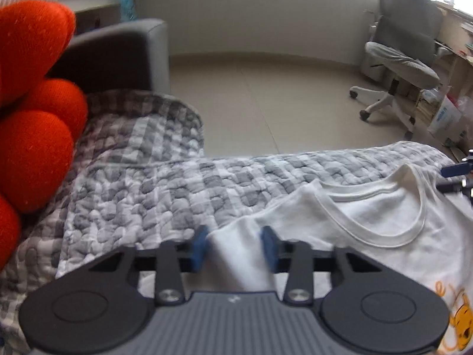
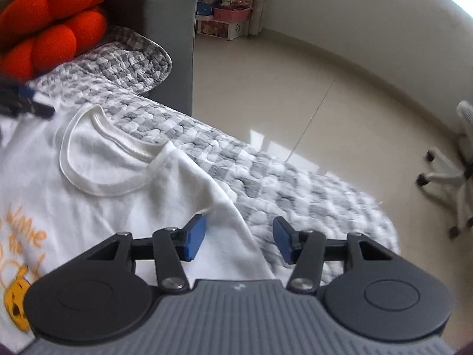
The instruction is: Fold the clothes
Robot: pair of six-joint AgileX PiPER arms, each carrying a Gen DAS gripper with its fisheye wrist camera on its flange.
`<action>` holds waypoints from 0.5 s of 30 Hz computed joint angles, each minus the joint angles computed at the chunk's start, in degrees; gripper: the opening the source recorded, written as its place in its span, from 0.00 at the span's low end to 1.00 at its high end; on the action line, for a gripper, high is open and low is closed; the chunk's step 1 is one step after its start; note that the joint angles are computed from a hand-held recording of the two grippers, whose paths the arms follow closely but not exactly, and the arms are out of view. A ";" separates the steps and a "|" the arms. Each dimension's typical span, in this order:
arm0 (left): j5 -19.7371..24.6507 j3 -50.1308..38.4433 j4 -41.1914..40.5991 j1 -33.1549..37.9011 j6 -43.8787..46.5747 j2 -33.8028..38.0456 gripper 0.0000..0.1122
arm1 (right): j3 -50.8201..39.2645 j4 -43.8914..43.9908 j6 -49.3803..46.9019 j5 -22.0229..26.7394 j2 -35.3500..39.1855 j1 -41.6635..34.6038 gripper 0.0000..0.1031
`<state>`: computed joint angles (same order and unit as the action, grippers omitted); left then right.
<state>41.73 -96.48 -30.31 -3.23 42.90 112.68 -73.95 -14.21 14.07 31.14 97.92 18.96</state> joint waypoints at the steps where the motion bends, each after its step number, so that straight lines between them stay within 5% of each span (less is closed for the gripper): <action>1: -0.92 1.60 -1.65 0.18 2.19 -0.80 0.19 | 0.89 2.15 -2.23 -1.24 -0.76 -0.17 0.03; 3: -1.91 3.73 -4.51 0.57 5.61 -2.14 0.07 | 2.28 -0.42 -3.16 -1.72 -1.63 1.19 0.04; 7: -3.08 5.56 -8.61 1.22 9.15 -4.18 0.06 | 2.99 -17.65 9.51 -0.24 -2.03 5.49 0.04; 15: -7.73 -0.91 5.17 -2.20 -6.77 -1.44 0.05 | -4.31 -38.52 24.54 6.74 2.06 9.69 0.03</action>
